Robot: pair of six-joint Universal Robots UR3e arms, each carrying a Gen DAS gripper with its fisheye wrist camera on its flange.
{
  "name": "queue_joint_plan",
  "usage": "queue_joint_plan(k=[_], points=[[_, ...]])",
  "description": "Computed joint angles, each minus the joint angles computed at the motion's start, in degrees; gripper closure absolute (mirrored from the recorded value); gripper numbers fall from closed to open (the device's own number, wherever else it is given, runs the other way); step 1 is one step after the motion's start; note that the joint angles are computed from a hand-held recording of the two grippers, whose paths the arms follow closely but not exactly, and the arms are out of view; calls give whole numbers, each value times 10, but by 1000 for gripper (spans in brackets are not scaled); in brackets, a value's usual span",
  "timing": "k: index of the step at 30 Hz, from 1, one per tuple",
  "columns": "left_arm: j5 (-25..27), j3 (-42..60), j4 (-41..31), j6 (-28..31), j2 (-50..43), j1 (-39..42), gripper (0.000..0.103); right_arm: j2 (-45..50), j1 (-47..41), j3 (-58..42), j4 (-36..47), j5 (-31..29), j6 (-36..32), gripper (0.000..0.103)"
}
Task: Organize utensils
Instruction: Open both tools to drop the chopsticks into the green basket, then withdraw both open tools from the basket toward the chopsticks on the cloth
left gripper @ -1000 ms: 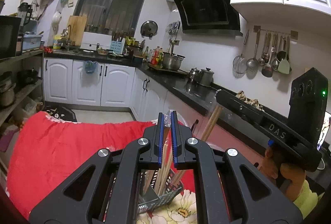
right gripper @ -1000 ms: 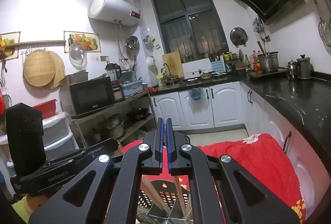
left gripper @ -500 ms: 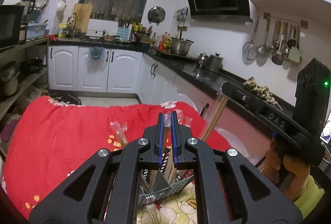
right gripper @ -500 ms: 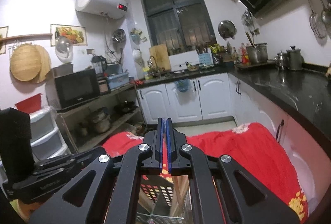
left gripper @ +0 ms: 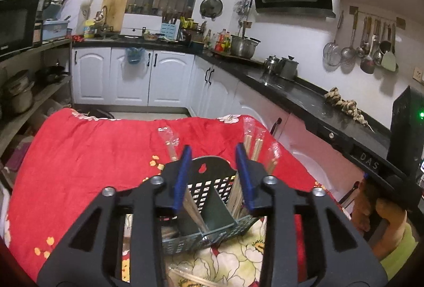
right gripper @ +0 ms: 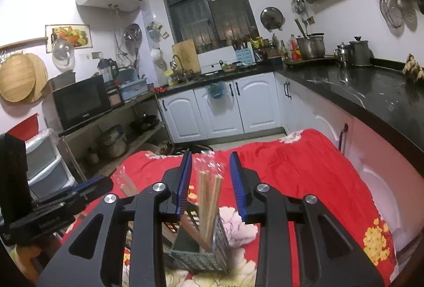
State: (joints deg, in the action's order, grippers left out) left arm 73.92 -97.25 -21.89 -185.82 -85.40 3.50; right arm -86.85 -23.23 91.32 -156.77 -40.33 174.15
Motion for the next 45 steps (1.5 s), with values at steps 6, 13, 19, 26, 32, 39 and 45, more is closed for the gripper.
queue_joint_plan(k=[6,13,19,26,32,39,45], points=[[-1,-26,8,-3,30,5,51,-41,-18,46,40,14,-46,68],[-19,-55,14,-14,78,21,20,-96,-44,90,81,42,-80,55],[-27,-81,14,-22,119,25,11,-137,-68,118,129,73,-118,44],[-31,-106,3,-21,153,25,11,-189,-102,143,179,107,-153,39],[-36,-137,-3,-21,182,25,11,-220,-121,164,226,119,-188,37],[-26,-174,-16,-21,213,25,11,-255,-137,187,278,125,-231,37],[-30,-215,-32,-17,250,41,11,-284,-152,201,338,123,-286,37]])
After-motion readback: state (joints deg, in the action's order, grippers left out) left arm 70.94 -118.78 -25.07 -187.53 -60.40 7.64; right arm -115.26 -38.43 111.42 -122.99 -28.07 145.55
